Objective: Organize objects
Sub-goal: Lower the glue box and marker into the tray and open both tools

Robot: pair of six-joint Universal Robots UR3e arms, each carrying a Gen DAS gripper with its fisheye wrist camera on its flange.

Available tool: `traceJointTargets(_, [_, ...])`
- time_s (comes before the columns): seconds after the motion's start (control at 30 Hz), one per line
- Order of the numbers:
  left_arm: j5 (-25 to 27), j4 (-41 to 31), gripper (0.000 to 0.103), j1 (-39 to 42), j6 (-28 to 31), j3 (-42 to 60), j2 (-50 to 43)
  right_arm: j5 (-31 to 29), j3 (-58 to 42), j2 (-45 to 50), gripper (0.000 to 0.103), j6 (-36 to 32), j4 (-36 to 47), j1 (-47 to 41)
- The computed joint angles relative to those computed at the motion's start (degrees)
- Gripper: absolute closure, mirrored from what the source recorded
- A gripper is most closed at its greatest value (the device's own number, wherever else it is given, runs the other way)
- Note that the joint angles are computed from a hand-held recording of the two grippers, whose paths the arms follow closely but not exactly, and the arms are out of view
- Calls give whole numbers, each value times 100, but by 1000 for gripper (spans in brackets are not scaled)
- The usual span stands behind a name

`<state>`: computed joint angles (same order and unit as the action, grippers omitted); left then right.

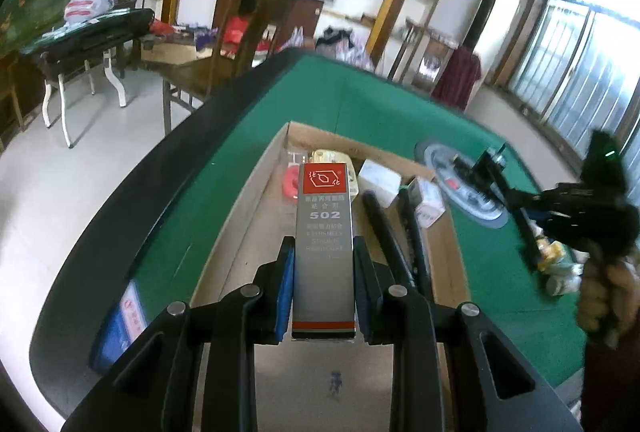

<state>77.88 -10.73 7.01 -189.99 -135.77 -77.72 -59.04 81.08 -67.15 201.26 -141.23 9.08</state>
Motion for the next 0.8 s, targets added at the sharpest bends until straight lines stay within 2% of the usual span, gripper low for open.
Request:
traceJointTargets(0.1, [216, -432, 80, -279, -26, 759, -798, 359, -638, 503, 91, 36, 396, 420])
traceJointTargets(0.2, [323, -951, 80, -370, -22, 1472, -1504, 423, -1702, 1346, 90, 191, 802, 875])
traceJointTargets(0.37, [377, -1293, 80, -334, -132, 1826, -1888, 334, -3613, 2601, 90, 336, 1749, 1355])
traceJointTargets(0.5, [406, -1217, 80, -331, -191, 1738, -1851, 132, -4936, 3350, 90, 359, 2496, 1555])
traceJointTargets(0.63, [237, -1162, 80, -215, -174, 1604, -1755, -31, -5135, 3449, 91, 290, 2635, 1612])
traceJointTargets(0.8, [288, -1244, 80, -253, -110, 1734, -1784, -160, -4646, 3125, 91, 110, 2535, 1580])
